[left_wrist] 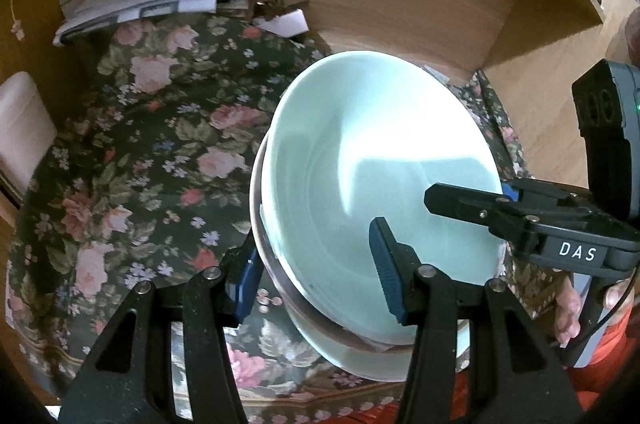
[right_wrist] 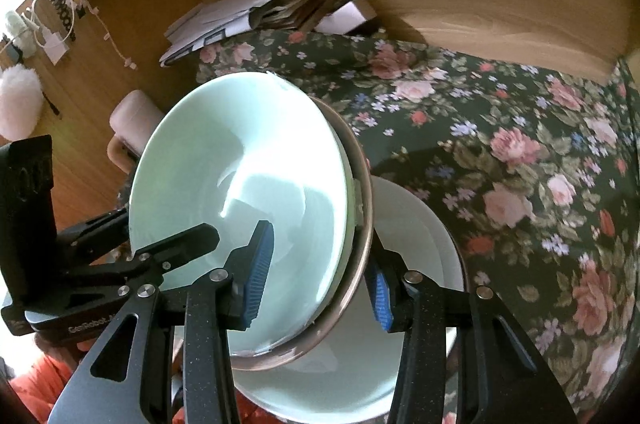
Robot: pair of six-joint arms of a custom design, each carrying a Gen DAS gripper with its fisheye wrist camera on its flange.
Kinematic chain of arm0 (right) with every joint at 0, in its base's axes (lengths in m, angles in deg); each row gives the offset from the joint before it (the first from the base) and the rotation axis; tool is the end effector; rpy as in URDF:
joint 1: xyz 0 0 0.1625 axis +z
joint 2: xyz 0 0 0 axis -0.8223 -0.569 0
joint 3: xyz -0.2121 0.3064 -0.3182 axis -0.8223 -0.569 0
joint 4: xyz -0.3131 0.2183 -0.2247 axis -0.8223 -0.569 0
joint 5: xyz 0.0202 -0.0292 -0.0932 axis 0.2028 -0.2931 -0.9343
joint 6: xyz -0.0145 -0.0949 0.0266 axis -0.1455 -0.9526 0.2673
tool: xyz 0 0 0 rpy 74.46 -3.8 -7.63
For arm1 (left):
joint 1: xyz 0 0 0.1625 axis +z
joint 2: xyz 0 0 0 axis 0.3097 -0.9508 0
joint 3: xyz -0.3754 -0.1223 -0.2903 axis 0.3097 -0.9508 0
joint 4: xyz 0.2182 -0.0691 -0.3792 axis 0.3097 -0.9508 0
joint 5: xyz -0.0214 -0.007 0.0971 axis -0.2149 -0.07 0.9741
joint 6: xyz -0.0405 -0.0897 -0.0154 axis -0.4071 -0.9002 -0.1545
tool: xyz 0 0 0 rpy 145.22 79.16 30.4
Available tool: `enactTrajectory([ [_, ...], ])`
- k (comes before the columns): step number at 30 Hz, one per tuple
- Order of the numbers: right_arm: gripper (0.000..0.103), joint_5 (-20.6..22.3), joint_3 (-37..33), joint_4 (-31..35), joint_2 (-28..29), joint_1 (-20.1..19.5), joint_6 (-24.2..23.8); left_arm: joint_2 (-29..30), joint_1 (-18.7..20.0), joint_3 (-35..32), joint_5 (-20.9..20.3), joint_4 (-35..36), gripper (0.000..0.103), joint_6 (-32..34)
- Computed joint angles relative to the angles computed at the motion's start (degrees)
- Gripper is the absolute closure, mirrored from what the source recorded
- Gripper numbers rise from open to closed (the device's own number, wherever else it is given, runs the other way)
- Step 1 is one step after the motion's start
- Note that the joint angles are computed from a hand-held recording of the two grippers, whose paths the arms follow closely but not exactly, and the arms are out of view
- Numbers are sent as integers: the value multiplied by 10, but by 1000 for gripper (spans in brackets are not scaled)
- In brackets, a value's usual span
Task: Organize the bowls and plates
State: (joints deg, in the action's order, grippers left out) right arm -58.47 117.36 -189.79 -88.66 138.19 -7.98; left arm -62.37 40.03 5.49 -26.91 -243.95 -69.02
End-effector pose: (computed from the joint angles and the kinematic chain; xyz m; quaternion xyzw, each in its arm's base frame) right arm 0.0202 -0.6774 0.1745 0.0238 -0.8974 0.3799 0.2229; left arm -0.2703 -0.7503 -0.0441 0.3833 0.8948 -0.1723 0.1510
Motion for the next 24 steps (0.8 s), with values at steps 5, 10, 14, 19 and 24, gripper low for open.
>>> enactTrajectory([
  [5,63,-6,12,-7,-2,-7,15,4,-2,2,-5,11,51,-1],
  [10,63,-4,16,-1,-3,-14,27,9,-2,-3,-9,24,51,-1],
  [14,63,-4,15,5,-4,-16,27,11,-2,-8,-10,27,51,-1],
  [19,63,8,16,1,-3,-26,33,18,1,-20,-13,40,52,2],
  [24,61,21,25,-39,-2,-30,31,21,4,-25,-25,44,52,11],
])
